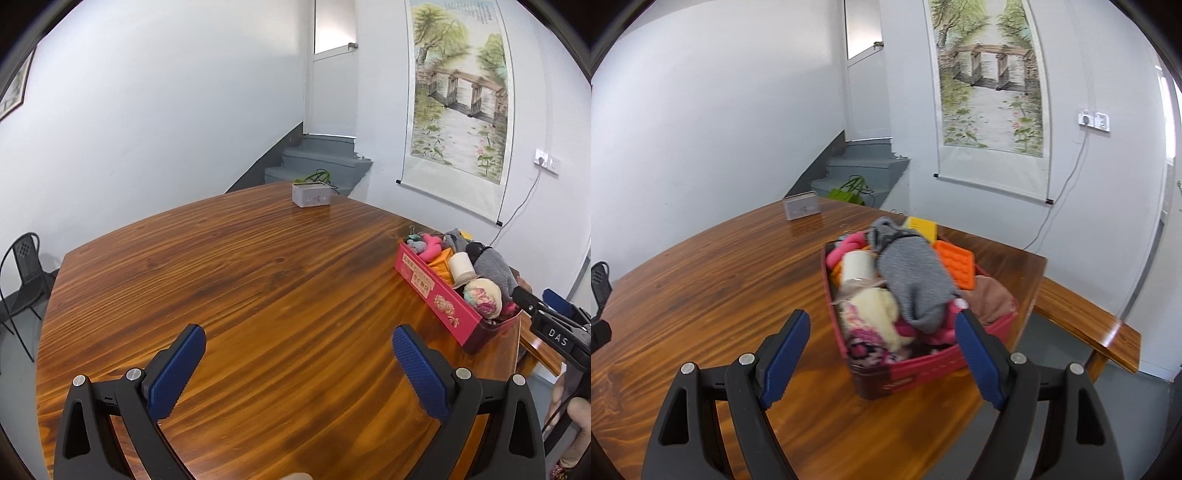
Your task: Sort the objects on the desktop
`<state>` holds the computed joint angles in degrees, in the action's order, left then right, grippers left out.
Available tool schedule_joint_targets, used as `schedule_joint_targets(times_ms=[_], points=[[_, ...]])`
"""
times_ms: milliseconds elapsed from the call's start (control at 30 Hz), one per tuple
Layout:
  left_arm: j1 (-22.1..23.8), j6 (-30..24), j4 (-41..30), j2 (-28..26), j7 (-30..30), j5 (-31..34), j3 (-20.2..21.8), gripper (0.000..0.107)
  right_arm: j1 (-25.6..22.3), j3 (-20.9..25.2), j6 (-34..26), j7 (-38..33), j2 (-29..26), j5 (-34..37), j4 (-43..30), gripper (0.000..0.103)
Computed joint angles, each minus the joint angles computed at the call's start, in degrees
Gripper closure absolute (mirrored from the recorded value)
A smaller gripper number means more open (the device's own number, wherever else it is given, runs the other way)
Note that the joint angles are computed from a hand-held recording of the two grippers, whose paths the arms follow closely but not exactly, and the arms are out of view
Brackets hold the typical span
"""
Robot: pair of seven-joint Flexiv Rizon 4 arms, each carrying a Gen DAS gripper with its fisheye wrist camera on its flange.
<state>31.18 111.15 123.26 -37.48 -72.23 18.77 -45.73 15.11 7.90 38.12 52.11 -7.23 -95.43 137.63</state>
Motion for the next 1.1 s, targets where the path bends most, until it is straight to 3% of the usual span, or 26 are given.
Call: schedule_joint_targets(times_ms=[133,300,433,600,667,767,900,1000,1100], points=[[-5.18,-0.61,-0.72,1.38,-0.03,-1.62,4.00,0.005,0.05,0.46,-2.05,-0.15,1.39,1.12,1.98,0.020],[-5.78,-6.49,-2.40,-0.69,1.82,-4.03,-0.41,0.005,0.84,1.61,-6.10,0.30,3.38,3.95,4.93,0.019],[-9.81,-8.23,-3.82,-1.16,4.65,-7.29,-0.30,0.005,1.98,2.72,-9.99,-0.85,4.72,8.19,6.91,0.019],[-11.42,-13.74,-5.51,-3.12,8.13,-11.65,-3.74,0.005,0.35,1.81,-7.43,2.48,7.82,7.28,9.82,0.019],[-13.84,-14.97,-6.29,-2.73,9.26,-13.50,-2.62,0.005,-0.60,1.34,-5.86,3.35,8.49,6.29,10.23,0.019],[-17.44,-14.26,-7.02,-2.06,10.59,-15.64,-0.45,0.005,-1.55,0.96,-4.27,2.50,8.29,5.27,9.81,0.019],[-17.72,-16.18,-7.70,-3.01,12.42,-18.24,-2.48,0.005,-1.69,1.13,-3.97,0.96,7.32,5.03,9.31,0.019],[-17.54,-13.88,-7.53,-4.69,13.98,-17.96,-4.20,0.005,-1.22,1.74,-5.13,-0.28,7.30,6.92,9.49,0.020],[-18.87,-10.82,-7.12,-4.51,14.79,-15.66,-3.06,0.005,-0.49,2.39,-6.92,-1.08,7.80,9.50,9.93,0.020]])
